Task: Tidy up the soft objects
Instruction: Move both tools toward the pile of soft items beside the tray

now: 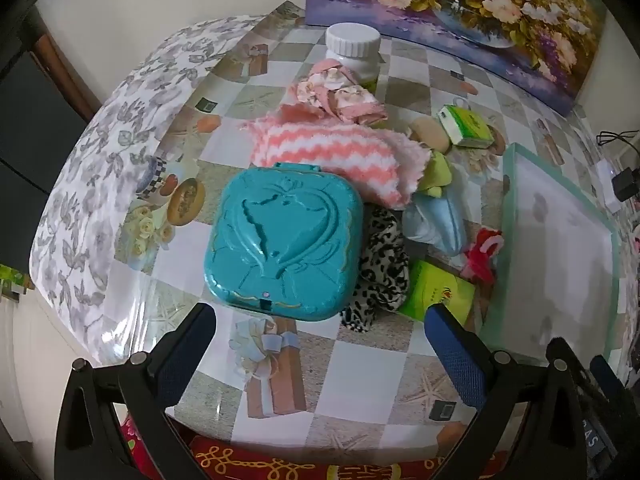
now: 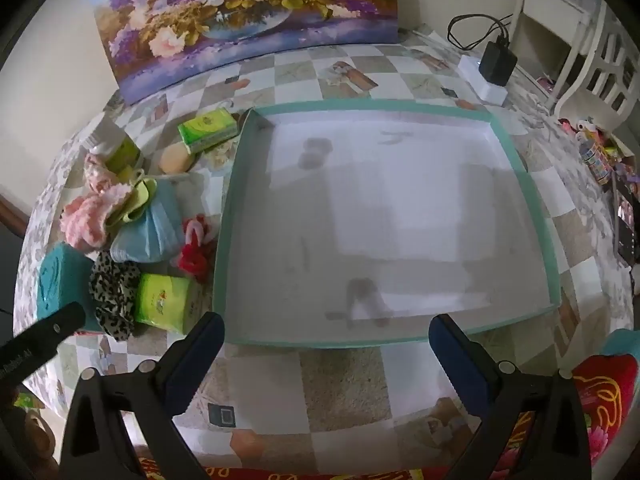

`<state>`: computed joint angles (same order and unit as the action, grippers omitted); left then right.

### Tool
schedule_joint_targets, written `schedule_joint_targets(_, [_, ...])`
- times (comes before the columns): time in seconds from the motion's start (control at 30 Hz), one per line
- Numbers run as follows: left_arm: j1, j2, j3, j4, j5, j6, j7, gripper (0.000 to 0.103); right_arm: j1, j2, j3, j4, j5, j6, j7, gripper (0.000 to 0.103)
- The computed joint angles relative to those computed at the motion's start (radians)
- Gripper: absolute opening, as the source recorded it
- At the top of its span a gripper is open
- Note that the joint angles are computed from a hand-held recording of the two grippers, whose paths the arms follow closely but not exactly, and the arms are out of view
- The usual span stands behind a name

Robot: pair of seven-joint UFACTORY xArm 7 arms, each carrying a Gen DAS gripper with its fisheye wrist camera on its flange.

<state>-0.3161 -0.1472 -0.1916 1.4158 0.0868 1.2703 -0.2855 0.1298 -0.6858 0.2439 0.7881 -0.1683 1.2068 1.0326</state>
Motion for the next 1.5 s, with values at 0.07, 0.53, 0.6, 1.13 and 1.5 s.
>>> schedule_joint_targets(0.07, [0.000, 0.005, -0.003, 0.000, 0.016, 0.016, -0.011, 0.103, 0.003, -0.005, -0.009, -0.006, 0.011, 0.000, -0.004, 0.103])
schedule_joint_targets(0.53, [0.003, 0.002, 0.009, 0.003, -0.037, 0.001, 0.008, 0.103, -0.003, 0.007, -0.005, 0.005, 0.000, -0.006, -0.002, 0.103])
schedule_joint_targets(0.6, [0.003, 0.003, 0.008, 0.004, -0.039, 0.001, 0.009, 0.103, -0.004, 0.010, -0.005, 0.010, 0.000, -0.005, -0.002, 0.103])
schedule_joint_targets(1.13, [0.014, -0.017, 0.020, -0.022, -0.098, -0.044, -0.007, 0.103, -0.010, -0.008, 0.005, -0.007, -0.026, -0.037, 0.004, 0.103])
schedule_joint_targets(1.5, [0.029, -0.046, 0.026, -0.064, -0.134, -0.121, -0.039, 0.103, 0.032, 0.048, -0.014, 0.016, -0.007, -0.134, -0.102, 0.103])
